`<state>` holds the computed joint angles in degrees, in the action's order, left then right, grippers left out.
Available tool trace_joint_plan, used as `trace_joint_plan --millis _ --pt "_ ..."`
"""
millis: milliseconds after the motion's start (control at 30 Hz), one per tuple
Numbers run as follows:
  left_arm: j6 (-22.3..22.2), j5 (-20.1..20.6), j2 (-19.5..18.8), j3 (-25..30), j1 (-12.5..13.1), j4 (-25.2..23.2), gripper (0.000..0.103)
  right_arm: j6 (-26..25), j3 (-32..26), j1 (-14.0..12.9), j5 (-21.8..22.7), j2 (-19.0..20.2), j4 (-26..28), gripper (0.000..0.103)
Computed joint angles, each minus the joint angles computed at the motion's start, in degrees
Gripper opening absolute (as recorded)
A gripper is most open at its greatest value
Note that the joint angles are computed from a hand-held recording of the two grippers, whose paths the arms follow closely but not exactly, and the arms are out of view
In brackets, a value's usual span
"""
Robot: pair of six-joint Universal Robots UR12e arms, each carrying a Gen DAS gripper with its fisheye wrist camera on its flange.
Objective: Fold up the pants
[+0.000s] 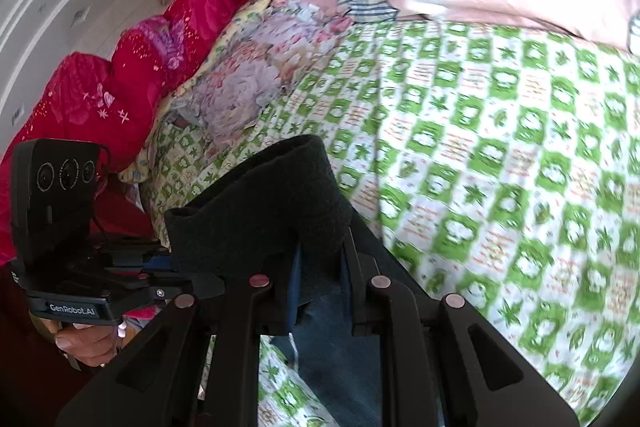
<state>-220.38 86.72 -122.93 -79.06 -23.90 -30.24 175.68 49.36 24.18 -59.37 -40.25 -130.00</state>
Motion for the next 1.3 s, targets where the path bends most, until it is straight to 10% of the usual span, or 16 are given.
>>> trace_joint_plan --millis 433,900,1100,1300 --pt "5.3 -0.82 -4.74 5.92 -2.19 -4.65 0.016 3.88 9.59 -2.36 1.43 -3.16 -8.35 0.02" --pt "13.27 -3.73 -8.28 9.45 -3.7 -7.61 0.029 11.67 16.23 -3.62 -6.92 -6.53 -9.94 0.024" --pt "14.23 -7.68 -8.24 9.13 -3.47 -7.62 0.047 19.15 21.01 -3.59 -12.64 -9.58 -12.81 0.051" --pt "14.39 -8.16 -6.83 7.75 -3.17 -7.22 0.053 24.51 22.92 -3.07 -15.62 -10.98 -16.17 0.055"
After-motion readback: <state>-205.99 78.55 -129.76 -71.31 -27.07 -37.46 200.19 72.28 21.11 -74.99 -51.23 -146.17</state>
